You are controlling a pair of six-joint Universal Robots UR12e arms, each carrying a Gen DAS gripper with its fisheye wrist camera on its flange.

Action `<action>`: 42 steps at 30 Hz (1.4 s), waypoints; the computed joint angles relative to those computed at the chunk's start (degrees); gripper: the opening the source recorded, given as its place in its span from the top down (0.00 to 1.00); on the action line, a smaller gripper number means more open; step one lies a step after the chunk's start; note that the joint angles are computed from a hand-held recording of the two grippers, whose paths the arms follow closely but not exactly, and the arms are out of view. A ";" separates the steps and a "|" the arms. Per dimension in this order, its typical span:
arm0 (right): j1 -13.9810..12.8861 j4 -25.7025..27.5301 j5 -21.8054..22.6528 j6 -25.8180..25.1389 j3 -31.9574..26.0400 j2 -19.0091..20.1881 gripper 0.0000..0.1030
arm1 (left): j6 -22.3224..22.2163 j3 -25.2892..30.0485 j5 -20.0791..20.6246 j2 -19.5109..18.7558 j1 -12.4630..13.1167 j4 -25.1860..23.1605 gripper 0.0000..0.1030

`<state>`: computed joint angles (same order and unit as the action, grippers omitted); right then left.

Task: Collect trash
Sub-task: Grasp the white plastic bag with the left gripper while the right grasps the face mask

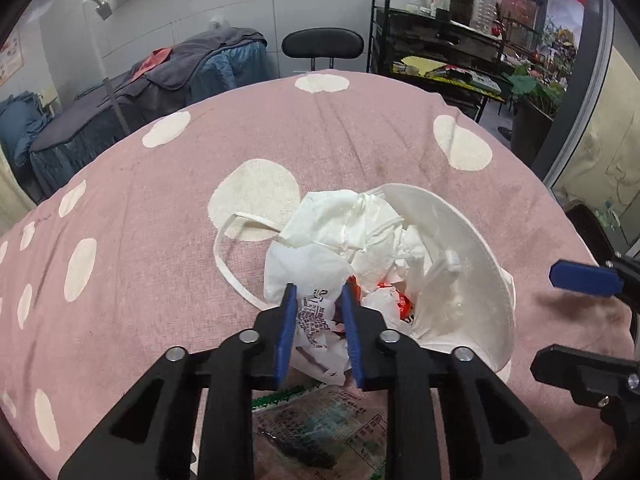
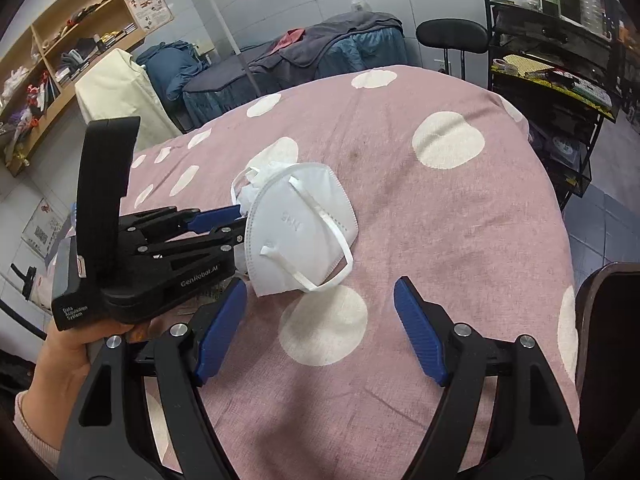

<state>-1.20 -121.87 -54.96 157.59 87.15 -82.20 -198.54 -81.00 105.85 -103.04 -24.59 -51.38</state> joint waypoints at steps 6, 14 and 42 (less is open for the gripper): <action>0.70 -2.44 0.12 0.33 -1.17 0.97 0.26 | -0.59 -2.41 1.79 1.86 -0.43 3.86 0.98; 3.43 -7.65 -0.59 -3.51 -4.02 2.64 0.26 | -6.12 -7.09 7.63 6.89 -1.44 12.61 0.98; 6.67 0.44 -0.90 -8.78 -11.24 5.63 0.92 | -15.51 -14.07 24.19 13.39 -7.70 15.95 0.98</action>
<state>5.47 -121.43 -55.86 148.81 75.91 -76.57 -214.05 -95.07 130.04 -89.64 -32.29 -35.43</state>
